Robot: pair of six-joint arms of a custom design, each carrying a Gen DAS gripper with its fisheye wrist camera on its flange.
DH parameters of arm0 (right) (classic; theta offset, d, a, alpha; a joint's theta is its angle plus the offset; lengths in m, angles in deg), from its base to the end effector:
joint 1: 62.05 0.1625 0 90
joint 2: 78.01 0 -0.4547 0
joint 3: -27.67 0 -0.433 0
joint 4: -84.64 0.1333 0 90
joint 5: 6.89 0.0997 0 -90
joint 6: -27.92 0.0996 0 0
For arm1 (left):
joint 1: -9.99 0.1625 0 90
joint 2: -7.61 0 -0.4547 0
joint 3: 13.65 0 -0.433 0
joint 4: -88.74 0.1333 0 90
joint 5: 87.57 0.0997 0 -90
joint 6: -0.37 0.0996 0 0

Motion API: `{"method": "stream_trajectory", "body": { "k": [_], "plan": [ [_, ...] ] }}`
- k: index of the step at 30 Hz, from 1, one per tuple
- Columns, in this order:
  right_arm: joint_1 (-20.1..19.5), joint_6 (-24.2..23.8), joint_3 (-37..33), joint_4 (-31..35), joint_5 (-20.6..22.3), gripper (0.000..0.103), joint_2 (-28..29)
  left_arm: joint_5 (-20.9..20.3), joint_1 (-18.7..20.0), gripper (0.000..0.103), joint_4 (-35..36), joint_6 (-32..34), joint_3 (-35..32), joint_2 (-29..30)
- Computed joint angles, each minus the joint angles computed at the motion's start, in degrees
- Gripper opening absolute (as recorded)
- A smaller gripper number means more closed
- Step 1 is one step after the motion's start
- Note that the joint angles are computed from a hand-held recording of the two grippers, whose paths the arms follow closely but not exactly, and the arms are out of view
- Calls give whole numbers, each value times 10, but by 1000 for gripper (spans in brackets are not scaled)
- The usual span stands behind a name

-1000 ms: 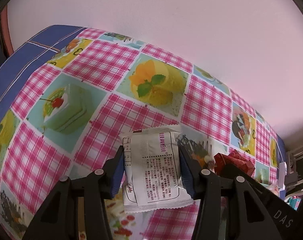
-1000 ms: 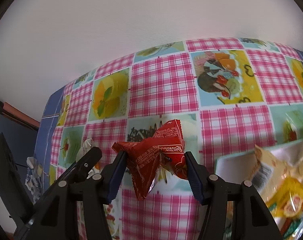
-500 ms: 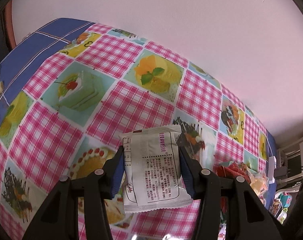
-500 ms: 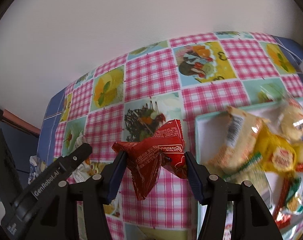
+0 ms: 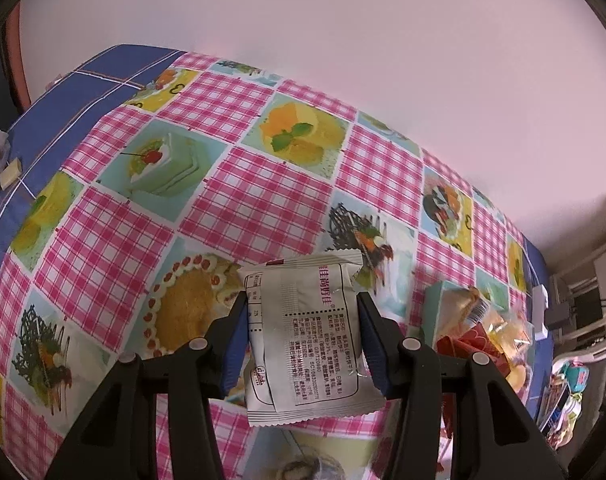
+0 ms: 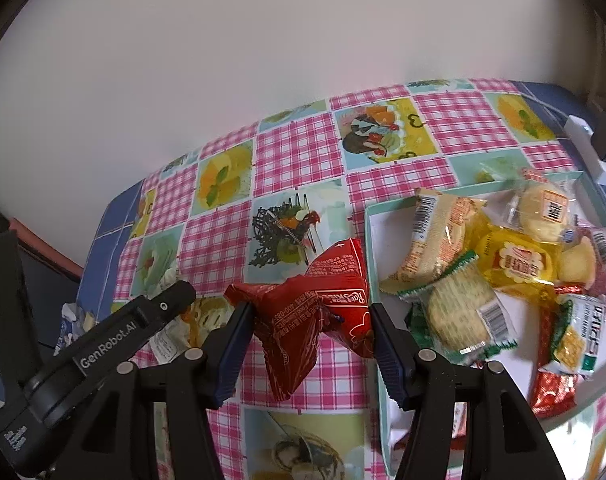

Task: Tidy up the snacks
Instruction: 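Carry the red candy and white sachet into the tray and open both tools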

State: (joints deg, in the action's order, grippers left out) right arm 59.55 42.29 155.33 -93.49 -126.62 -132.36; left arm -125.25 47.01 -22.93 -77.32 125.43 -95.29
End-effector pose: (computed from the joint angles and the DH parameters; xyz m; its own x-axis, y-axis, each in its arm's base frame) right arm 0.3376 -0.3886 0.0591 -0.9066 -0.1318 0.4009 -0.2907 0.8837 -0.3668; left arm -0.1352 -0.3676 0.2662 -0.7999 -0.4400 -0.4081 -0.0401 0.7177 -0.6952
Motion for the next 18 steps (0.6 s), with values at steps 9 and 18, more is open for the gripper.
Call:
{"method": "stream_trajectory", "body": {
  "k": [9, 18],
  "plan": [
    [19, 9, 31, -9, -24, 61, -23, -6, -38, 53, 46, -38, 8, -23],
    [28, 28, 60, 8, -47, 61, -46, -11, -87, 53, 83, -70, 11, -23]
  ]
}}
